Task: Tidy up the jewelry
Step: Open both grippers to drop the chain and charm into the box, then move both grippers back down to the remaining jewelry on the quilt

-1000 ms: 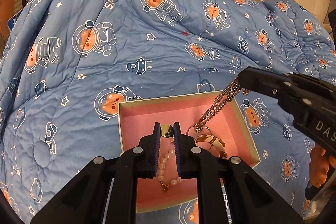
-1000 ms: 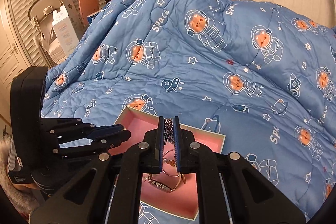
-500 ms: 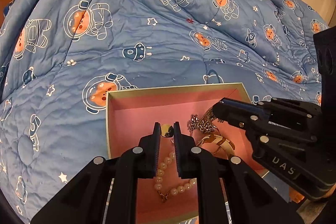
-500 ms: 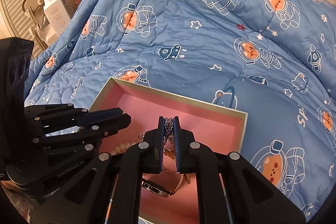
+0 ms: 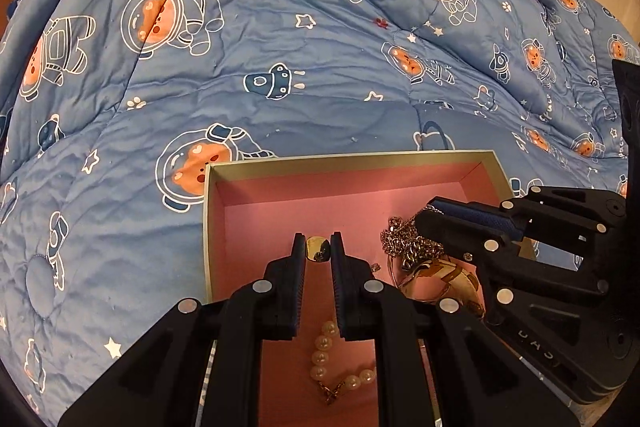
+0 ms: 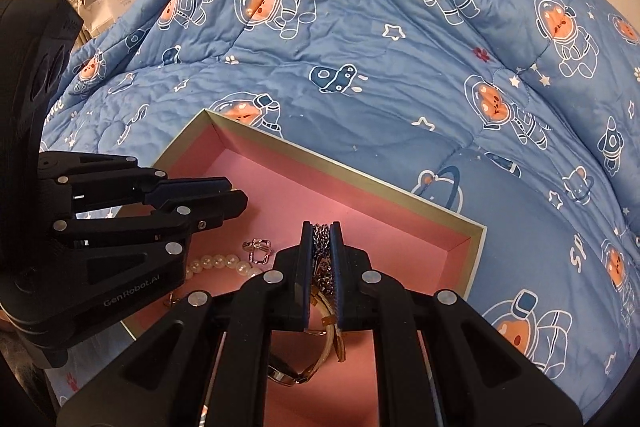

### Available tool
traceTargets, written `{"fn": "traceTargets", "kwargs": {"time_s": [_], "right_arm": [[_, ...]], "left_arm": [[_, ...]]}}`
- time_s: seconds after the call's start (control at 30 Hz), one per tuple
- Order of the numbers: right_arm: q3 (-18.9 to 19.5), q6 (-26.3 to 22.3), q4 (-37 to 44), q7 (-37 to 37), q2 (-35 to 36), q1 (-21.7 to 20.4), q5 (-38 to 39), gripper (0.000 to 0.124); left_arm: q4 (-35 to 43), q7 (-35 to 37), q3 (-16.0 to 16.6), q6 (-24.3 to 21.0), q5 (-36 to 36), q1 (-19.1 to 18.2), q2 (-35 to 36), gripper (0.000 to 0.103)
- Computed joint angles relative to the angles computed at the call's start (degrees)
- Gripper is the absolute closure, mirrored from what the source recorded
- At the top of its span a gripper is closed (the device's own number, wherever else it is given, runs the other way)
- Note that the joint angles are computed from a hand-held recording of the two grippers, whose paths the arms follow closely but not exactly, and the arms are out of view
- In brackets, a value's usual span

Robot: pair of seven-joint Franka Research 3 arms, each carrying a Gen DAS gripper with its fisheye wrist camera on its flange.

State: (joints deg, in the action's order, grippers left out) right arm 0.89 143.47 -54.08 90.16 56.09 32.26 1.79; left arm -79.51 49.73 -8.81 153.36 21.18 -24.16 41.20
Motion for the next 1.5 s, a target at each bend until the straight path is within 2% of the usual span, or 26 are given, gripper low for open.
{"fn": "traceTargets", "kwargs": {"time_s": [0.17,0.23,0.33,0.4,0.43,0.47,0.5,0.57,0.63,0.7,0.77,0.87,0.97,1.17,1.27,1.4,1.5], "right_arm": [[-0.48,-2.48,2.75,-0.19,1.29,0.33,-0.75,0.115],[-0.77,-2.54,2.78,0.06,1.33,0.42,-1.08,0.115],[-0.92,-2.47,2.37,-0.13,1.05,0.42,-1.52,0.114],[-0.69,-2.51,1.85,-0.75,0.7,0.26,-1.58,0.113],[-0.69,-2.63,1.73,-0.93,0.59,0.26,-1.66,0.11],[-0.85,-2.33,1.13,-0.91,0.24,0.33,-1.82,0.1],[-1.28,-1.45,0.1,-0.5,-0.3,0.61,-2.2,0.093],[-2.36,1.1,-2.67,0.62,-1.8,1.21,-3.29,0.071],[-2.18,3.7,-5.35,0.6,-3.31,1.0,-3.53,0.069],[-2.23,4.27,-6.6,0.6,-4.19,0.92,-3.79,0.067],[-2.67,5.61,-8.69,0.84,-5.52,1.13,-4.41,0.06],[-3.91,10.12,-14.58,2.7,-9.1,1.74,-5.58,0.052],[-3.66,15.87,-23.06,4.14,-14.41,1.41,-5.16,0.042],[-4.2,25.54,-41.33,5.05,-25.84,2.85,-5.97,0.039],[-2.79,28.62,-49.67,4.92,-30.67,2.45,-4.48,0.039],[-4.4,32.29,-59.56,6.87,-35.95,5.16,-5.3,0.039],[-6.76,34.27,-65.48,9.66,-38.9,7.97,-6.85,0.039]], "left_arm": [[1.15,0.07,0.09,-0.78,-0.1,-0.13,0.52,0.091],[1.57,-0.57,1.0,-1.14,0.87,-0.96,0.58,0.091],[2.19,0.07,0.69,-1.86,1.04,-0.83,0.84,0.09],[2.41,-0.33,1.25,-2.44,1.71,-1.35,0.84,0.079],[2.15,-0.72,1.59,-2.32,2.21,-1.61,0.67,0.076],[1.94,-1.02,1.81,-2.22,2.62,-1.76,0.51,0.07],[1.69,-1.33,1.98,-2.12,2.98,-1.85,0.34,0.069],[1.51,-1.94,2.24,-2.35,3.54,-1.98,0.11,0.069],[0.91,-2.37,2.29,-2.23,4.01,-1.86,-0.41,0.068],[-0.31,-3.1,2.38,-1.29,4.51,-1.71,-1.34,0.064],[-1.5,-3.58,2.26,-0.13,4.87,-1.5,-2.25,0.06],[-3.71,-5.86,3.67,1.13,7.42,-2.66,-4.24,0.044],[-7.99,-9.12,5.12,3.88,11.08,-3.71,-7.42,0.032],[-21.88,-22.67,8.35,13.26,20.22,-5.37,-16.17,0.014],[-28.14,-31.58,10.32,15.84,26.78,-7.08,-19.98,0.011],[-34.77,-41.47,11.19,15.33,36.82,-9.39,-24.49,0.011],[-38.91,-47.66,10.36,14.5,44.18,-10.5,-27.51,0.011]]}}
